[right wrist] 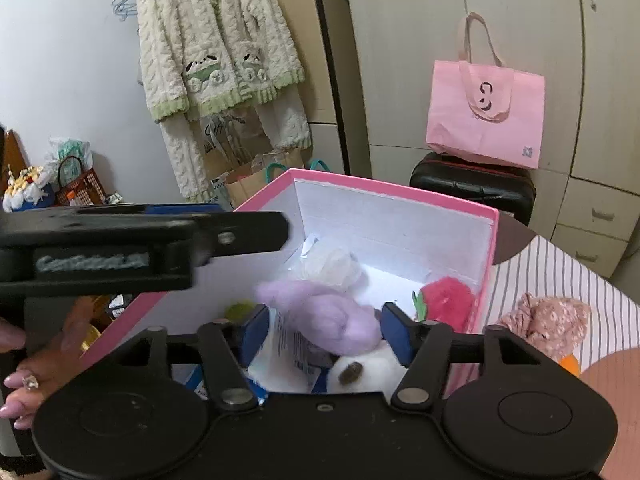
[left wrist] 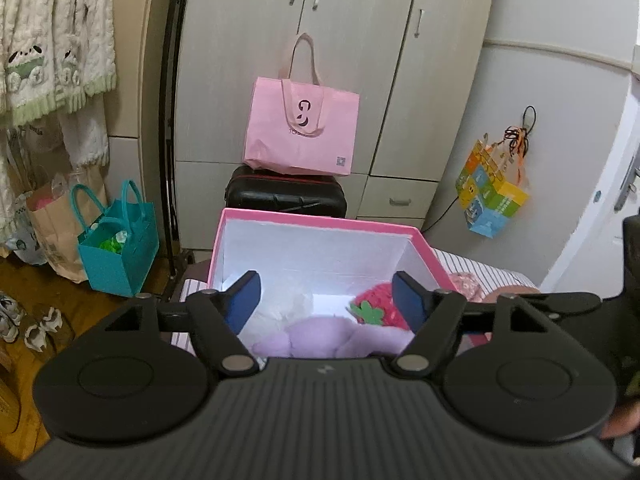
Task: Organize soft objects
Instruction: 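Open both grippers to drop the lavender plush into the pink box, then withdraw both tools from the box toward the floral scrunchie and orange sponge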
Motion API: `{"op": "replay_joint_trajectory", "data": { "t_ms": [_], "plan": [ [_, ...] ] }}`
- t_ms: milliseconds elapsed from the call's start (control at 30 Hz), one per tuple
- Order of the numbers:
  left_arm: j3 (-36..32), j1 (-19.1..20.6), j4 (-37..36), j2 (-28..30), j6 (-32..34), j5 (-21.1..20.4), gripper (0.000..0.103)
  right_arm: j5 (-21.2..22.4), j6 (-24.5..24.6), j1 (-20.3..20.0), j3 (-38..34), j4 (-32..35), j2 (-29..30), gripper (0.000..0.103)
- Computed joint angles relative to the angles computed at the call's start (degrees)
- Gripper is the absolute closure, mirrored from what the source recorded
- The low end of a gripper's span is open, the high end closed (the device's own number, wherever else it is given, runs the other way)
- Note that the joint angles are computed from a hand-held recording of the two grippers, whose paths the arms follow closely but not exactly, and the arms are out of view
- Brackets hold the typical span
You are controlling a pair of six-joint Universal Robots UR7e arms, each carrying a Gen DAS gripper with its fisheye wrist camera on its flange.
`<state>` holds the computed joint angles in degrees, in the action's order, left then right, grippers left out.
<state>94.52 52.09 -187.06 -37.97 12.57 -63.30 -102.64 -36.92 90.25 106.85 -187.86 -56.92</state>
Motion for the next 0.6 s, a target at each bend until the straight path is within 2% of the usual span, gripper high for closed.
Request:
{"op": "replay_joint_trajectory", "data": {
  "t_ms": [200,600],
  "plan": [
    [6.0,-2.5,-4.7,-3.4,2.5,0.8,0.024,2.4,1.8,-1.3,2.8,-0.2,-2.9,0.032],
    [17.1,-7.5,-7.8,-10.9,3.4,2.6,0.018,3.4,-3.6,-1.3,13.5,-6.6,-11.2,0.029]
  ]
}}
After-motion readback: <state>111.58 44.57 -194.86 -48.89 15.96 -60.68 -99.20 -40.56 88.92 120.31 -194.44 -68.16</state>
